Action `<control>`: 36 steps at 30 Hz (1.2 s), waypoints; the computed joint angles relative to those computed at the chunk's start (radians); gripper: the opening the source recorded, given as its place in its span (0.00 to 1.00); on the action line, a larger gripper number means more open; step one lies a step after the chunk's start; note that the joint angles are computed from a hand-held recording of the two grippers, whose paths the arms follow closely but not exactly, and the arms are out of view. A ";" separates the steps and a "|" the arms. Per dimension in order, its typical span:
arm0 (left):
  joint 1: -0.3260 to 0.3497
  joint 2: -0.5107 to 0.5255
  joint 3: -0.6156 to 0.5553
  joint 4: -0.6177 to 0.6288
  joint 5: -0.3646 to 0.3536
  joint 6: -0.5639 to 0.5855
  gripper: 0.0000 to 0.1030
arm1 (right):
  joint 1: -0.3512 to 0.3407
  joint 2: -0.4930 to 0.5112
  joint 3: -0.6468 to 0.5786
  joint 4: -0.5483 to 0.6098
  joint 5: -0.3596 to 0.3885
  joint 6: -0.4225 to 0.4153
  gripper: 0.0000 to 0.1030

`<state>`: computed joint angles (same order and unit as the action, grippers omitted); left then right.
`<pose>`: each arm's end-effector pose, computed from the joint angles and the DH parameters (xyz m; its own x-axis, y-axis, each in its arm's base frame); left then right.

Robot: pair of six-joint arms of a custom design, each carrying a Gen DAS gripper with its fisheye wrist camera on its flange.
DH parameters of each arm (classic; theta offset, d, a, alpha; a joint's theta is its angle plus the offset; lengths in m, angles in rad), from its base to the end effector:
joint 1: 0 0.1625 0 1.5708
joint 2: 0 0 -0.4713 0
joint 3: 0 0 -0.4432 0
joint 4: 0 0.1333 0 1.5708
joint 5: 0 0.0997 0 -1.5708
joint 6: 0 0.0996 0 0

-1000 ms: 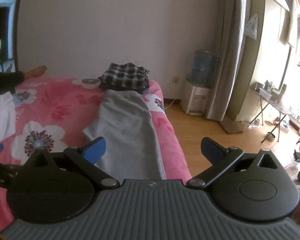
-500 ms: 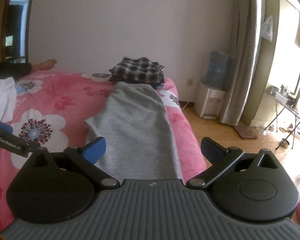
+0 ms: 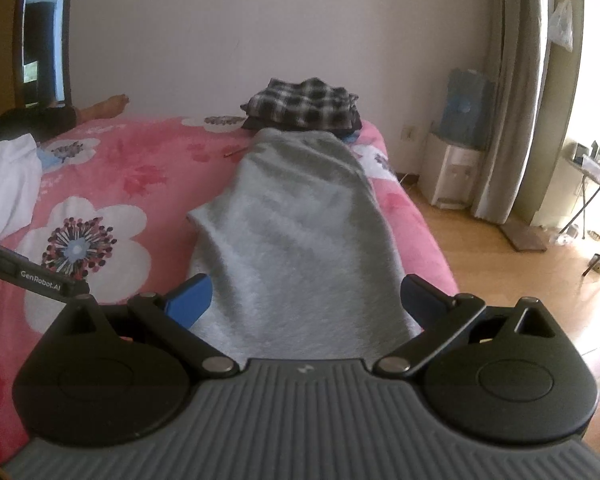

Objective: Fold clothes
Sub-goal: 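Move both open grippers along the sweatpants toward the waistband by the plaid shirts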

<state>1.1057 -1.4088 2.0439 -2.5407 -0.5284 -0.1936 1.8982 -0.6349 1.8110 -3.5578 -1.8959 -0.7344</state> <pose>-0.0477 -0.5841 0.3500 -0.6486 -0.1894 -0.7372 0.3045 0.8231 -0.4794 0.3170 -0.6178 0.0402 -0.5728 -0.5006 0.6491 -0.8156 0.4268 -0.3906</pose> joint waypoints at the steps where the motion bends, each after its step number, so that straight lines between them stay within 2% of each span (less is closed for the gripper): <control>1: 0.003 0.003 -0.001 -0.004 0.000 0.005 0.99 | -0.002 0.002 -0.004 0.015 0.001 0.009 0.97; 5: 0.016 0.014 -0.005 -0.017 -0.002 0.022 0.99 | -0.012 0.010 -0.019 0.073 0.007 0.043 0.92; 9: 0.019 0.012 0.012 -0.091 -0.007 0.081 0.99 | -0.023 0.014 -0.036 0.142 -0.008 0.105 0.72; 13: 0.009 0.011 0.044 -0.271 -0.063 0.246 0.99 | -0.038 0.013 -0.044 0.163 -0.035 0.182 0.55; 14: 0.004 0.016 0.051 -0.311 -0.075 0.289 0.99 | -0.041 0.015 -0.045 0.156 -0.040 0.189 0.53; 16: -0.008 0.028 0.062 -0.385 -0.114 0.371 0.98 | -0.049 0.018 -0.050 0.148 -0.053 0.205 0.46; 19: -0.020 0.043 0.070 -0.442 -0.220 0.455 0.94 | -0.062 0.025 -0.066 0.154 -0.073 0.234 0.36; 21: -0.025 0.052 0.072 -0.451 -0.287 0.474 0.90 | -0.069 0.033 -0.080 0.161 -0.095 0.247 0.33; 24: -0.023 0.075 0.061 -0.448 -0.382 0.493 0.83 | -0.080 0.051 -0.111 0.159 -0.151 0.251 0.20; 25: -0.021 0.085 0.055 -0.444 -0.401 0.492 0.79 | -0.086 0.053 -0.118 0.139 -0.163 0.259 0.12; 26: -0.018 0.094 0.047 -0.434 -0.415 0.485 0.77 | -0.090 0.053 -0.124 0.119 -0.172 0.279 0.10; 27: -0.014 0.103 0.039 -0.423 -0.427 0.478 0.76 | -0.091 0.052 -0.126 0.092 -0.181 0.303 0.12; 29: -0.006 0.117 0.016 -0.390 -0.430 0.464 0.72 | -0.094 0.040 -0.116 0.039 -0.171 0.317 0.12; 32: 0.003 0.116 -0.036 -0.296 -0.391 0.442 0.72 | -0.090 0.012 -0.088 0.003 -0.110 0.356 0.12; 36: -0.015 0.105 -0.128 -0.261 -0.277 0.528 0.72 | -0.060 -0.027 -0.073 0.005 -0.033 0.400 0.12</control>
